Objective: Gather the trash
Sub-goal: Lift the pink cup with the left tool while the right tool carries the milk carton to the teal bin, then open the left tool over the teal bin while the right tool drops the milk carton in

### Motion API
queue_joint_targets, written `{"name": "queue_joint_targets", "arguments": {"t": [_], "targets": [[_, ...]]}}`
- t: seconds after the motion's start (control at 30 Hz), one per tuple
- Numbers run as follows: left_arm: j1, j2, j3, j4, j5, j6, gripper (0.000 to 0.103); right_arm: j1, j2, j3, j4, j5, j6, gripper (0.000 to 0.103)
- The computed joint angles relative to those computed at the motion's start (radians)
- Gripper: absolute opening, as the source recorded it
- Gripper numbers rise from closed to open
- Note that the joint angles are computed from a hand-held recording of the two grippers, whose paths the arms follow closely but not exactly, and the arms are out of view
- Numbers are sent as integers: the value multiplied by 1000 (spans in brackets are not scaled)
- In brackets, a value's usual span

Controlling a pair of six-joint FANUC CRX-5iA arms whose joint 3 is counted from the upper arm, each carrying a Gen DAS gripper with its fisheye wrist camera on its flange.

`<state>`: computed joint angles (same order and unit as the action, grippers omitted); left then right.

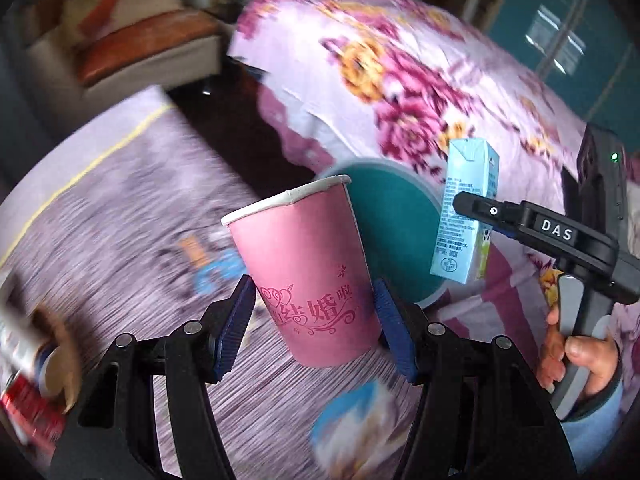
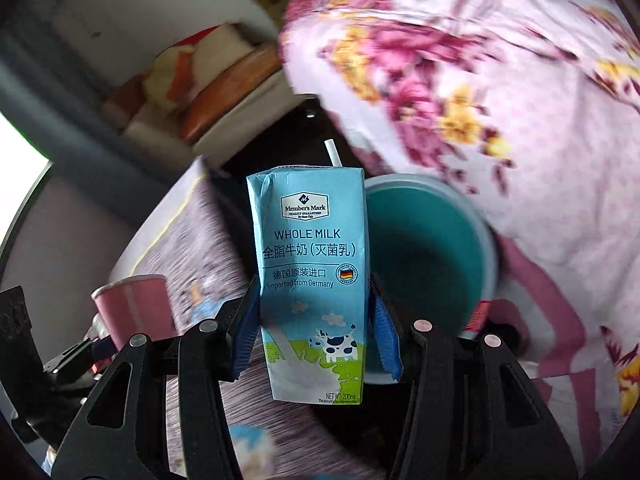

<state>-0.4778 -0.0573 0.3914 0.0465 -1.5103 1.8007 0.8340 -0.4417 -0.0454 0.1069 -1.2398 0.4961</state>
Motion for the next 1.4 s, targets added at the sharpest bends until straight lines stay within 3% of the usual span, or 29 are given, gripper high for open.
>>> {"name": "queue_joint_targets", "arguments": {"t": [0.23,0.5,0.77,0.87,1.07,1.17,1.4], "targets": [[-39,130,35,30,-3,-25,62,-163,3,-31,-130,-28,80,48],[-25,191,53,56,-21,-14,67,-219,52,-26,-178,-19,140,48],[13,170,35,70,-11,13,71,-252,115,9,-248,-36,208,48],[27,150,23,70,1,26,84,-260,128,14,-268,-45,225,48],[66,102,-24,81,10,23,86,-294,190,63,-324,-107,287,50],[102,70,-69,106,16,32,90,-303,227,92,-340,-131,305,62],[175,-2,-152,149,46,59,90,-288,316,169,-322,-179,326,66]]}}
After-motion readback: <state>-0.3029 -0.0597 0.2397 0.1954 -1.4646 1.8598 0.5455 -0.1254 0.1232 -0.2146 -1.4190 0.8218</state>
